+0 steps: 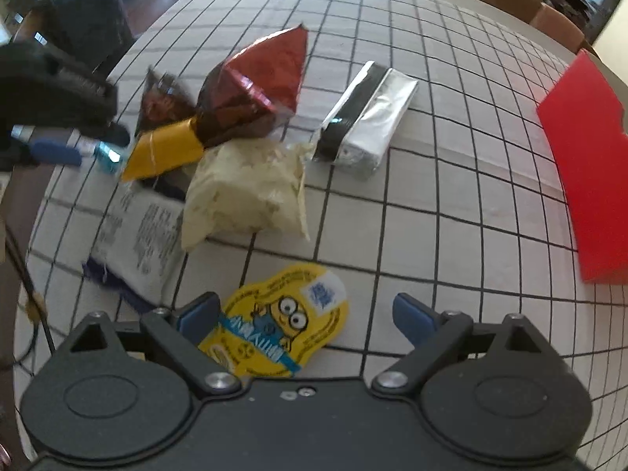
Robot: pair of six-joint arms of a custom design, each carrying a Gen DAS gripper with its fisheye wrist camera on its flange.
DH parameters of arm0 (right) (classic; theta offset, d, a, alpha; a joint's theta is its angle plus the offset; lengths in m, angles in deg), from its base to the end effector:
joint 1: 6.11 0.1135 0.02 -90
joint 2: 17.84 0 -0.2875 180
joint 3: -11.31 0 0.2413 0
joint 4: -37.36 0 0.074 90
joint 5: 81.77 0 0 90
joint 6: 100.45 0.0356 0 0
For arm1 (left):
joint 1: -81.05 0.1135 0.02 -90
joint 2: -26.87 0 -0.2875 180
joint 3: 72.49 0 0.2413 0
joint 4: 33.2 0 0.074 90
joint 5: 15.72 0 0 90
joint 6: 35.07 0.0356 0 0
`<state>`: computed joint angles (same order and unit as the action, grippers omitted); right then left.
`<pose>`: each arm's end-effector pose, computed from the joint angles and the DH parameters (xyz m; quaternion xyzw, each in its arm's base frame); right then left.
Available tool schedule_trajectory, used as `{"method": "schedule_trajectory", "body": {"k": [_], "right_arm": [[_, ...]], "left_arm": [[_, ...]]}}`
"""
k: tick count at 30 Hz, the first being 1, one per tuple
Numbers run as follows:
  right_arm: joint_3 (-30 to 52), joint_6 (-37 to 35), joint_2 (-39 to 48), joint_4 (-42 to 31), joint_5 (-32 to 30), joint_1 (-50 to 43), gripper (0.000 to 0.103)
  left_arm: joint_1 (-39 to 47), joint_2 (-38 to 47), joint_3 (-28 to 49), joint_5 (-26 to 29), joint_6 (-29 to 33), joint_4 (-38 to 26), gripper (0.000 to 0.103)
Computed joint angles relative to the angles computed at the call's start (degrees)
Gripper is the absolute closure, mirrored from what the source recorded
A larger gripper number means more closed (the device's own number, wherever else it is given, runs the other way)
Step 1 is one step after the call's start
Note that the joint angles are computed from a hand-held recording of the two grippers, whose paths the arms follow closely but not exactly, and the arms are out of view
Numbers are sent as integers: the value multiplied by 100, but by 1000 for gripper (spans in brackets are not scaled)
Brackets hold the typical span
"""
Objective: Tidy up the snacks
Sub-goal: 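Grasp the small blue candy with the left tool while the right tool grasps the yellow Minion pouch, then carry the blue candy and yellow Minion pouch over the red box with both tools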
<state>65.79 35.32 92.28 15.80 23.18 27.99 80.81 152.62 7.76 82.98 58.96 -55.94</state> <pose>0.2363 0.1489 0.0786 0.1146 0.9787 -0.0282 0.1677 0.3976 -0.0071 0.0733 0.0508 0.9780 -0.0682 0.1906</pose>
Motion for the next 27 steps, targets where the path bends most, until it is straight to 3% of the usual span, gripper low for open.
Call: {"method": "schedule_trajectory", "body": {"k": [8,12,15,20,27], "right_arm": [[-681,-395,-378,448,48,9,21],[-1151,-724,-640,972,1,41,39],[-1380,-765,-795,1209,-60,61,51],[-1775,-775,-995,1676,-148,82,52],[-2129,-759,-1584,1695,-114,-119,52]], "left_arm": [[23,-102,-283,-130,494,319,73],[70,-197,-548,-169,822,589,84],[233,-209,-503,172,899,392,90],[301,-299,-758,389,1221,595,91],[317,-652,-1074,579,1317,527,91]]}}
